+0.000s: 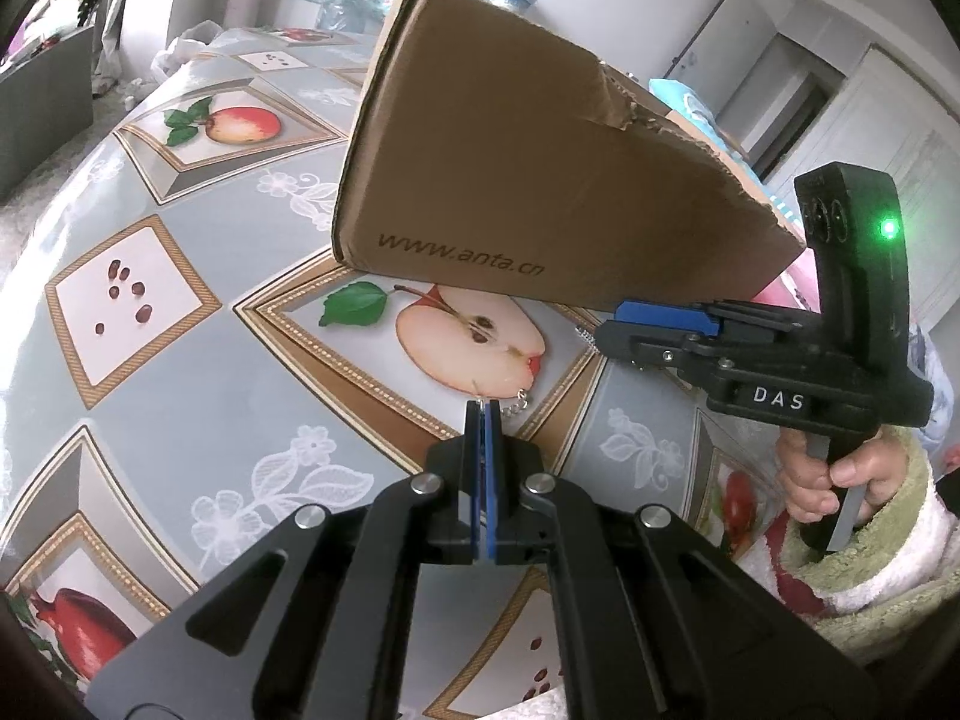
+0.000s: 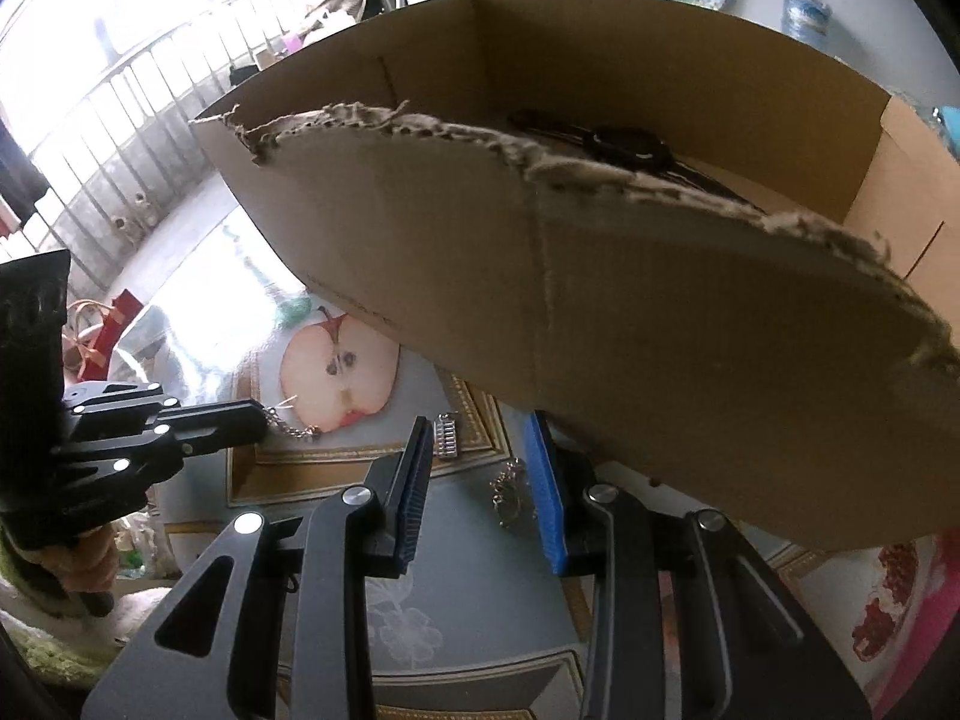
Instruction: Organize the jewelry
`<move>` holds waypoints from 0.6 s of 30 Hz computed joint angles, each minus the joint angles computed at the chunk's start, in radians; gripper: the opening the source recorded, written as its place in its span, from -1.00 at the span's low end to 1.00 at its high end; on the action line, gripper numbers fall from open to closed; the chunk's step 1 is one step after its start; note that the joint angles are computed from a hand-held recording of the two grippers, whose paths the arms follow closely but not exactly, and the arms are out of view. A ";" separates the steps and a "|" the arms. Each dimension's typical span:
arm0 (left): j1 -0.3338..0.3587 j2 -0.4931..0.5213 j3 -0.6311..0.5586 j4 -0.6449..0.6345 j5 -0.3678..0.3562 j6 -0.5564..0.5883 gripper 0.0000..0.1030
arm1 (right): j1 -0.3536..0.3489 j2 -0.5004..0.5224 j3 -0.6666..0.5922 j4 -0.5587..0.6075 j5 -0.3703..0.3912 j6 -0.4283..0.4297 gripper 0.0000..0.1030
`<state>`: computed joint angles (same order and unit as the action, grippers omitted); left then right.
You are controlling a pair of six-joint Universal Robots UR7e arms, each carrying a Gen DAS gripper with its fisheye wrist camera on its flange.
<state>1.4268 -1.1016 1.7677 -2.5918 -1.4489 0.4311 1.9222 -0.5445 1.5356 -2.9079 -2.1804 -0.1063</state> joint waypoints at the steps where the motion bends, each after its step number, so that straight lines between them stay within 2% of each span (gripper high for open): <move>1: 0.000 0.003 -0.003 0.000 0.000 0.000 -0.99 | 0.002 -0.002 0.004 -0.007 0.013 -0.011 -0.38; 3: 0.000 0.000 0.000 -0.001 0.001 0.001 -0.99 | 0.006 0.004 -0.001 -0.009 0.042 -0.028 -0.38; 12: 0.001 -0.001 0.001 -0.002 0.001 0.002 -0.99 | 0.015 0.039 -0.039 0.012 0.003 -0.068 -0.40; 15: 0.001 -0.001 0.001 -0.004 0.002 0.003 -0.99 | 0.022 0.056 -0.052 0.008 -0.040 -0.103 -0.56; 18: 0.001 0.000 -0.001 -0.005 0.002 0.004 -0.99 | 0.024 0.058 -0.052 0.015 -0.042 -0.116 -0.71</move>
